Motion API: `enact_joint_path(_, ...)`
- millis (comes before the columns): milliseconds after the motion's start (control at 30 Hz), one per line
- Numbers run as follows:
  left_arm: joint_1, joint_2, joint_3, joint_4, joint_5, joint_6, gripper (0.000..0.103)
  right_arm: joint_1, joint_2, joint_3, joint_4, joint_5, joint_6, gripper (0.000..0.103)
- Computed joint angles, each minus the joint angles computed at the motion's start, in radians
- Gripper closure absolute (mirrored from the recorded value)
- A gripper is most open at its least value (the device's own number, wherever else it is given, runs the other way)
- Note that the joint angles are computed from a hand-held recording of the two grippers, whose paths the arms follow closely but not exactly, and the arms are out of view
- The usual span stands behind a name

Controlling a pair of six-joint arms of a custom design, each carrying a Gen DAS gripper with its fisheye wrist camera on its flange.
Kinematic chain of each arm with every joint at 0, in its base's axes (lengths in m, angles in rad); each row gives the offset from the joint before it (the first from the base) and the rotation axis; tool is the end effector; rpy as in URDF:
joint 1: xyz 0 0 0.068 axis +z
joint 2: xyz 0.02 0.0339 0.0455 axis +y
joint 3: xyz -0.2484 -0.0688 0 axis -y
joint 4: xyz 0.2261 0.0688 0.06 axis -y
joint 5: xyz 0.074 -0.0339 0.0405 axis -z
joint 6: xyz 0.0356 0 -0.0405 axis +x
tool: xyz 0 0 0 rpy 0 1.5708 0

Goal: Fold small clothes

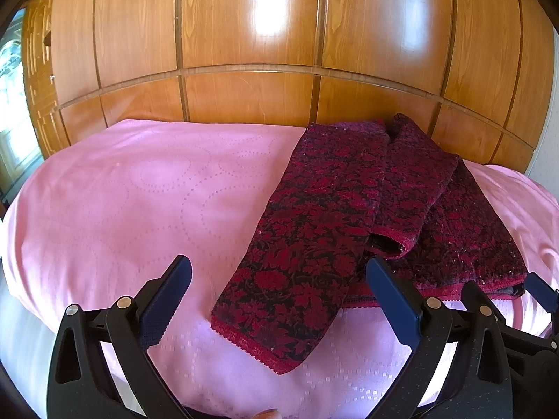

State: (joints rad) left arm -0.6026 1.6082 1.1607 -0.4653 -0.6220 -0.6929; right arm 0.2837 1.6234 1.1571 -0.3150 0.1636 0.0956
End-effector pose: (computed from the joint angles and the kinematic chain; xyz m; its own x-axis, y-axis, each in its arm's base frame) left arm 0.2771 -0.1654 0.2365 -0.6083 -0.2117 -0.7650 -0.2878 0.9570 -0.0359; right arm 0.3275 0.0895 0.2367 -0.6887 -0.1027 -0.7177 -0.0999 0.9939 -0.0464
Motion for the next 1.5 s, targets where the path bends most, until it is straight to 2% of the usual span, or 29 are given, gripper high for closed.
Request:
enact_joint_path(367, 0.011, 0.0, 0.002, 0.003, 0.027, 0.034, 0.004, 0.01, -0.016, -0.015, -0.022, -0.006, -0.008, 0.002)
enact_joint_path(433, 0.018, -0.003, -0.004, 0.01, 0.037, 0.065, 0.004, -0.011, -0.029, -0.032, -0.035, -0.087, -0.029, 0.002)
enact_joint_path(533, 0.037, -0.012, -0.01, 0.027, 0.075, 0.12, 0.004, -0.034, -0.039, -0.045, -0.048, -0.152, -0.043, 0.002)
enact_joint_path(600, 0.047, -0.017, -0.015, 0.039, 0.105, 0.153, 0.004, -0.066, -0.03, -0.039, -0.07, -0.244, -0.057, 0.002)
enact_joint_path(700, 0.062, -0.017, -0.026, 0.049, 0.157, 0.2, 0.004, -0.12, 0.074, 0.081, -0.255, -0.403, -0.11, 0.002)
enact_joint_path(767, 0.067, -0.015, -0.038, 0.06, 0.191, 0.236, 0.005, -0.169, 0.056, 0.07, -0.219, -0.453, -0.075, 0.011)
enact_joint_path(867, 0.059, -0.015, -0.065, 0.086, 0.218, 0.287, 0.006, -0.22, 0.098, 0.148, -0.194, -0.534, -0.016, 0.011)
enact_joint_path(933, 0.047, 0.01, -0.071, 0.098, 0.209, 0.309, 0.014, -0.223, 0.162, 0.233, -0.195, -0.558, 0.006, 0.018)
enact_joint_path(1000, 0.049, 0.062, -0.044, 0.074, 0.192, 0.317, 0.04, -0.203, 0.261, 0.354, -0.209, -0.566, 0.018, 0.027)
enact_joint_path(1133, 0.109, 0.08, -0.056, 0.072, 0.27, 0.275, 0.062, -0.158, 0.488, 0.643, -0.315, -0.549, 0.031, 0.036)
enact_joint_path(1167, 0.12, 0.065, -0.07, 0.081, 0.285, 0.27, 0.073, -0.143, 0.544, 0.714, -0.343, -0.533, 0.039, 0.039)
enact_joint_path(1200, 0.131, 0.04, -0.088, 0.094, 0.309, 0.27, 0.078, -0.132, 0.614, 0.808, -0.389, -0.524, 0.043, 0.043)
enact_joint_path(1267, 0.152, -0.001, -0.116, 0.117, 0.353, 0.274, 0.083, -0.115, 0.759, 1.027, -0.502, -0.521, 0.033, 0.068)
enact_joint_path(1300, 0.175, -0.029, -0.124, 0.117, 0.391, 0.28, 0.084, -0.108, 0.785, 1.073, -0.518, -0.508, 0.026, 0.074)
enact_joint_path(1333, 0.192, -0.053, -0.13, 0.121, 0.418, 0.282, 0.084, -0.105, 0.795, 1.094, -0.519, -0.5, 0.015, 0.084)
enact_joint_path(1433, 0.276, -0.123, -0.118, 0.127, 0.522, 0.276, 0.085, -0.129, 0.748, 1.072, -0.475, -0.534, -0.014, 0.092)
enact_joint_path(1500, 0.347, -0.136, -0.086, 0.124, 0.564, 0.28, 0.086, -0.162, 0.709, 1.057, -0.447, -0.555, -0.016, 0.092)
